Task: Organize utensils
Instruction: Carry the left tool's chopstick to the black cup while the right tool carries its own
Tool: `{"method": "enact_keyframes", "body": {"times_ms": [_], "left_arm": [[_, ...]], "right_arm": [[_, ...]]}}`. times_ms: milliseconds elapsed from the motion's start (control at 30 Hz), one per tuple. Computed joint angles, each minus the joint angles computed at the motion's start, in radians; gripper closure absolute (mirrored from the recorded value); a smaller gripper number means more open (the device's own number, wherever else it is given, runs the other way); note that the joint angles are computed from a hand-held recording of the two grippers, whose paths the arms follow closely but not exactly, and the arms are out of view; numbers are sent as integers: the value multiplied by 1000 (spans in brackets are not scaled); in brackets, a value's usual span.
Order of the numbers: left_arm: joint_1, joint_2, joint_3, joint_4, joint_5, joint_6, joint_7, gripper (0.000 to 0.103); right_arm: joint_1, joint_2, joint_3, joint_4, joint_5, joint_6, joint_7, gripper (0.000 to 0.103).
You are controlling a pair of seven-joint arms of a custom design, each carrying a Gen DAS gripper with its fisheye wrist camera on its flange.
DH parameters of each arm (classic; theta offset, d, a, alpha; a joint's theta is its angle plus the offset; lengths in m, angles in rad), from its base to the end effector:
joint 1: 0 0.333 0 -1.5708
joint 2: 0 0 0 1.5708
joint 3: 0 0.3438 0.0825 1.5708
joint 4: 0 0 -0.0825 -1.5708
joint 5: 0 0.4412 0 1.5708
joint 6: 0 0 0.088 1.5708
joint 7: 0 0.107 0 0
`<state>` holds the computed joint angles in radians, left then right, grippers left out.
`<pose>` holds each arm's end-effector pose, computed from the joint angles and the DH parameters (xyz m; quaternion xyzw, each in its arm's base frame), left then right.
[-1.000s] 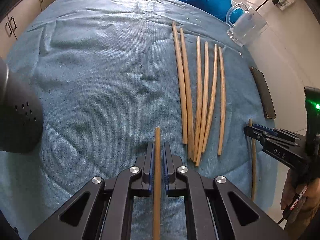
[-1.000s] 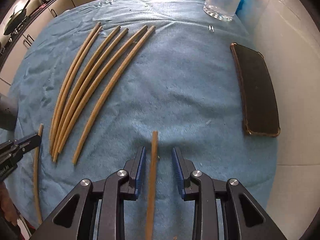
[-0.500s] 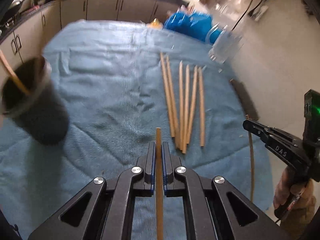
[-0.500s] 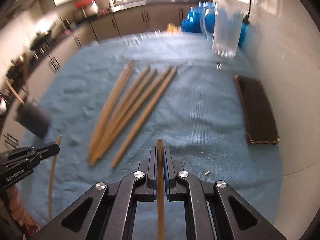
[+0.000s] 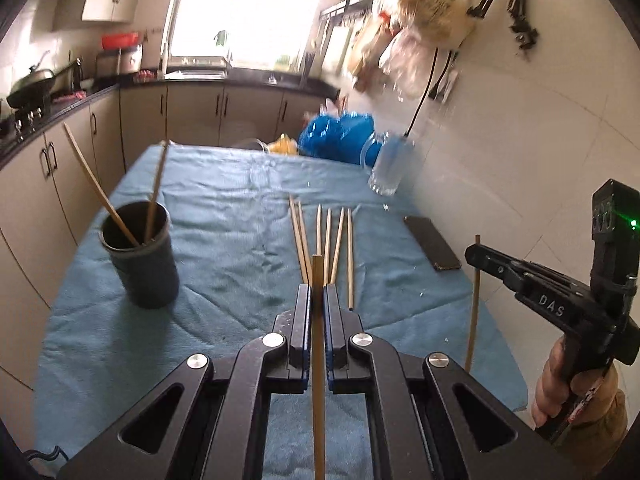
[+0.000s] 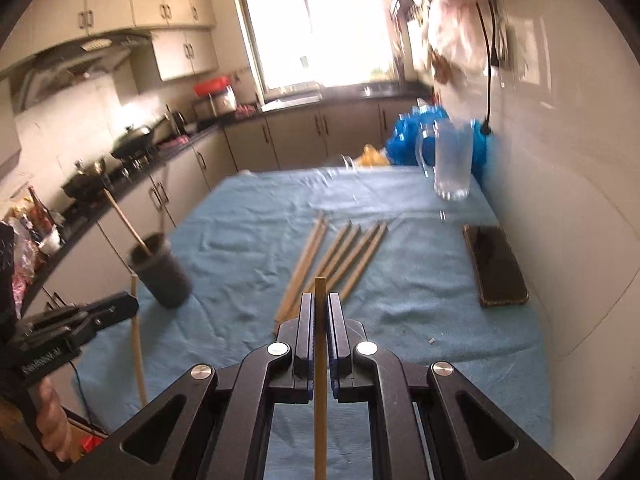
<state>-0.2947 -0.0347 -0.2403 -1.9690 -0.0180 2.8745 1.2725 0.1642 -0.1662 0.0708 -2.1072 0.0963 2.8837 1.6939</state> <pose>0.5593 -0.3328 0.6070 -0.5555 0.6976 -0.4230 0.1609 0.5880 0.1378 0.6109 -0.6412 0.6184 -0.2366 0.3879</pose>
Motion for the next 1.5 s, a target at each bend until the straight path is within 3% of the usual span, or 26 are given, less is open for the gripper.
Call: {"method": "enact_keyframes", "body": {"times_ms": [367,567,833,1100,1200,1333,1500], "left_arm": [[-7,-143,34,-119,56,148,-74,98],[-87,-171,132,-114,-55,161,24,98],[-38,-174,148,-42,-75,127,68,98],[91,-123,116,84,32,76,5,98],[119,-88,111,136,57,58,-7,98],[155,-30,101,207,101,40,-35,98],[178,59,93,296,67,-20,-11,98]], "right_arm": [[-4,-54,66,-24,-54,117,30,97],[34,4,57,49,-20,152,3,97],[87,138,47,223,17,227,2,97],[138,352,70,528,249,259,-158,97],[189,439,31,644,233,264,-126,97],[306,578,-102,834,149,239,-13,97],[343,723,-166,1026,89,179,93,97]]}}
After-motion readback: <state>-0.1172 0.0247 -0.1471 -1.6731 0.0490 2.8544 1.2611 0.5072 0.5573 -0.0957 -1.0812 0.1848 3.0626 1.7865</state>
